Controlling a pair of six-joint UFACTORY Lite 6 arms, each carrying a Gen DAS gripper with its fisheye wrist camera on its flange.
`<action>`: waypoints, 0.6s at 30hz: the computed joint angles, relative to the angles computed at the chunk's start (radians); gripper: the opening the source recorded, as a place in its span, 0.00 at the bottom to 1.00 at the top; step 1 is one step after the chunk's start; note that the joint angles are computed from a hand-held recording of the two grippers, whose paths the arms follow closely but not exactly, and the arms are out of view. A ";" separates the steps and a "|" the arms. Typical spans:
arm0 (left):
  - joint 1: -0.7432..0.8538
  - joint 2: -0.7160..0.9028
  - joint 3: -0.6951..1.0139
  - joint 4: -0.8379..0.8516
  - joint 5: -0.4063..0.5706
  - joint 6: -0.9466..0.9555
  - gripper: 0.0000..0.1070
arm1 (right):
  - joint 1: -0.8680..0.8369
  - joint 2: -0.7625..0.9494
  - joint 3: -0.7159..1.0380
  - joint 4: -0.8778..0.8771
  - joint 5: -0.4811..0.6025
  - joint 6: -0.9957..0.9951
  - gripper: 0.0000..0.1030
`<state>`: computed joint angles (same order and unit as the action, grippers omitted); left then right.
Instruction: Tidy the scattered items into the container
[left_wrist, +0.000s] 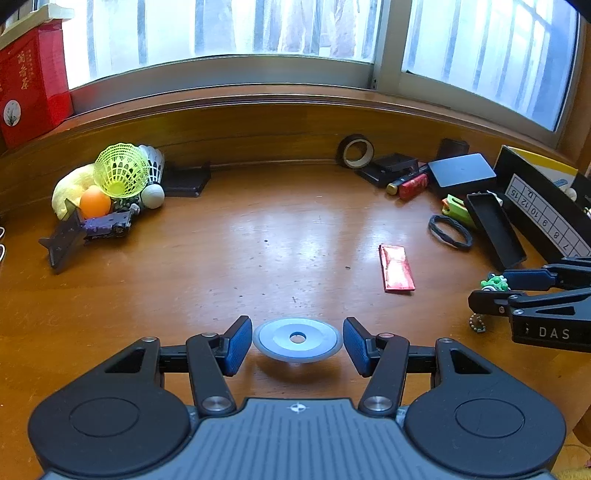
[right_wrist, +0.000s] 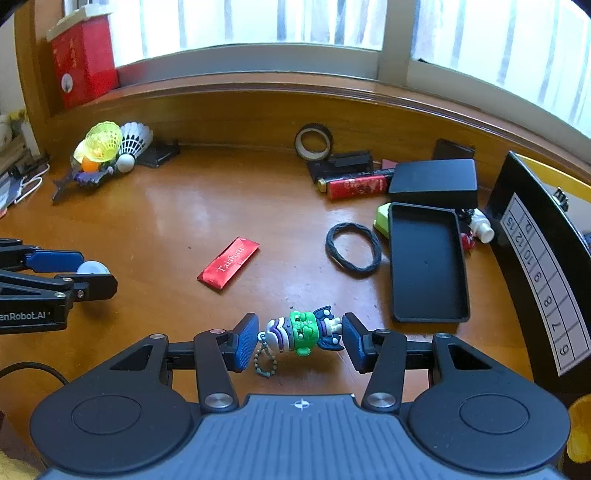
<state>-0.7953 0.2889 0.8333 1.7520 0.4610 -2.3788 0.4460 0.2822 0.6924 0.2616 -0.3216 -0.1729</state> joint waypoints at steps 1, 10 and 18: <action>0.000 0.003 0.003 0.005 -0.004 -0.004 0.53 | 0.001 -0.008 -0.008 0.002 -0.002 0.001 0.48; -0.007 0.029 0.019 0.027 -0.036 -0.020 0.53 | 0.000 0.007 -0.048 0.085 -0.041 -0.048 0.49; -0.035 0.083 0.044 0.037 0.001 -0.014 0.53 | -0.040 0.024 -0.089 -0.046 -0.110 0.131 0.76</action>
